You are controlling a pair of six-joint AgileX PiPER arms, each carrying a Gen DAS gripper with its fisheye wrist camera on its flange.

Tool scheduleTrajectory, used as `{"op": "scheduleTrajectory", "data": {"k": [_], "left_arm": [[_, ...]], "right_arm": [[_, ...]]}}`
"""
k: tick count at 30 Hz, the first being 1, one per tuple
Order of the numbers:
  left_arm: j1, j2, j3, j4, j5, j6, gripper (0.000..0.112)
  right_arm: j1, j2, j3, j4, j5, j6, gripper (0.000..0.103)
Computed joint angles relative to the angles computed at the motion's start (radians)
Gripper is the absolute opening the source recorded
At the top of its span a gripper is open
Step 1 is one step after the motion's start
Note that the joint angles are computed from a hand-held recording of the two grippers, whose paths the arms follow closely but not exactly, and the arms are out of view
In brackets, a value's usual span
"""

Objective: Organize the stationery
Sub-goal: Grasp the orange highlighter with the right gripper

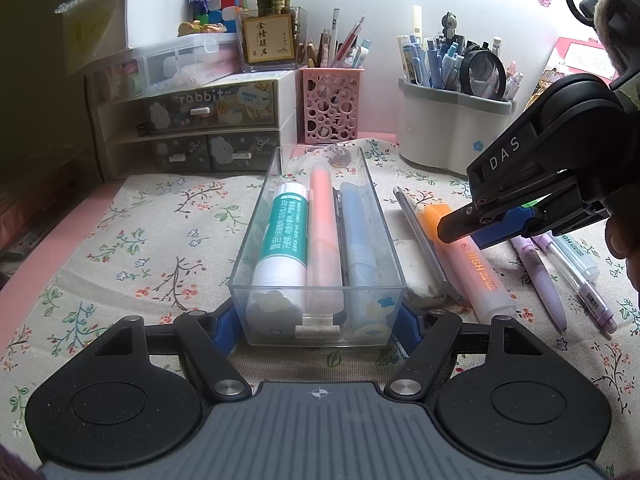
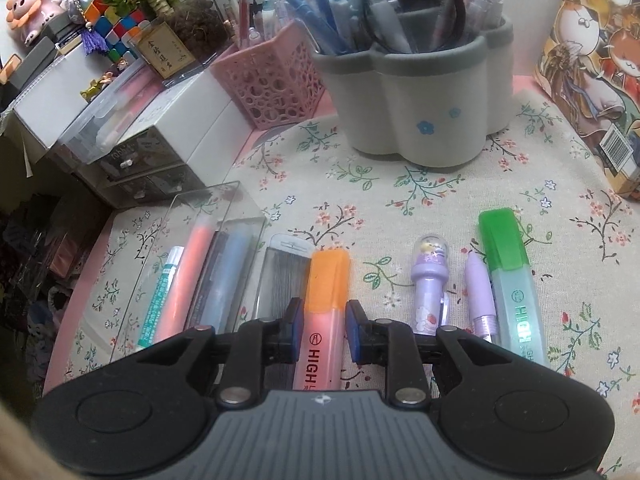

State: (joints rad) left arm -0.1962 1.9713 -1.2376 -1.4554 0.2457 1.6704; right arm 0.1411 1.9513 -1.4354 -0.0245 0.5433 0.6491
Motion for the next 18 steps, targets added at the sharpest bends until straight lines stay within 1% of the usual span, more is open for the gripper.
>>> {"op": "scheduleTrajectory", "data": {"k": [3,5,11,18], "left_arm": [[0.0,0.0,0.0,-0.001,0.0,0.001,0.073],[0.0,0.0,0.0,-0.001,0.0,0.001,0.073],[0.0,0.0,0.001,-0.002,0.0,0.002,0.073],[0.0,0.0,0.001,-0.003,0.0,0.003,0.073]], "right_arm": [[0.017,-0.007,0.014,-0.024,-0.013,0.007,0.018],[0.025,-0.01,0.02,-0.052,-0.017,0.043,0.018],[0.024,-0.023,0.039,-0.078,-0.036,0.083,0.018],[0.014,-0.051,0.085,-0.069,-0.077,0.115,0.018]]}}
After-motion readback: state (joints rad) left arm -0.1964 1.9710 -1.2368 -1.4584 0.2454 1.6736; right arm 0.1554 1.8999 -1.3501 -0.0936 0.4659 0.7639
